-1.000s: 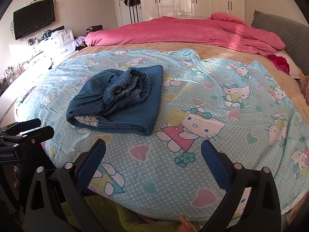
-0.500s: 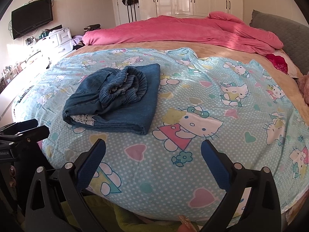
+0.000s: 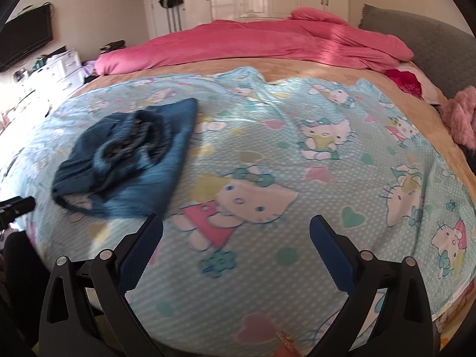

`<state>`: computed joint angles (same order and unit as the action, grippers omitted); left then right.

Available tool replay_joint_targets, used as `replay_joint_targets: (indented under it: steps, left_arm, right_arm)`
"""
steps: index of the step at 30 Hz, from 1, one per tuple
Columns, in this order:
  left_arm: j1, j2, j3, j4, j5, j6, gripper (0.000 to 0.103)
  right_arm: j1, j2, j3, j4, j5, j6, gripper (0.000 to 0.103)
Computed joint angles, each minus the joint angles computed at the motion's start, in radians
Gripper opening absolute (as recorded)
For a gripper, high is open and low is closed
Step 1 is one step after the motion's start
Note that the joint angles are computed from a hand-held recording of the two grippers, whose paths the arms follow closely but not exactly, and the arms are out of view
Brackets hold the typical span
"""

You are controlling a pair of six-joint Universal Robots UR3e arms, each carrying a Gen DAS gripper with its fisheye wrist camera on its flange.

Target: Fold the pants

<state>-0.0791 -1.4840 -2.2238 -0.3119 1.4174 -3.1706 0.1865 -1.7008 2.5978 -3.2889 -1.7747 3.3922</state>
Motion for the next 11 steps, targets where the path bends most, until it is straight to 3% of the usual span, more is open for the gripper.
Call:
replay_joint_targets:
  steps: [3,7,11]
  left_arm:
    - [0.073,-0.096,0.118,-0.035,0.019,0.018,0.094]
    - [0.183,-0.322,0.392,-0.114,0.101,0.015,0.094]
    - [0.233,-0.623,0.79,-0.227,0.226,0.038,0.094]
  right_arm:
    - [-0.144,-0.016,0.034,-0.031,0.056,-0.059,0.099]
    - [-0.512,-0.08,0.048,0.009,0.175,-0.227,0.099]
    - [-0.788,0.107,-0.107,0.012,0.172,-0.325,0.099]
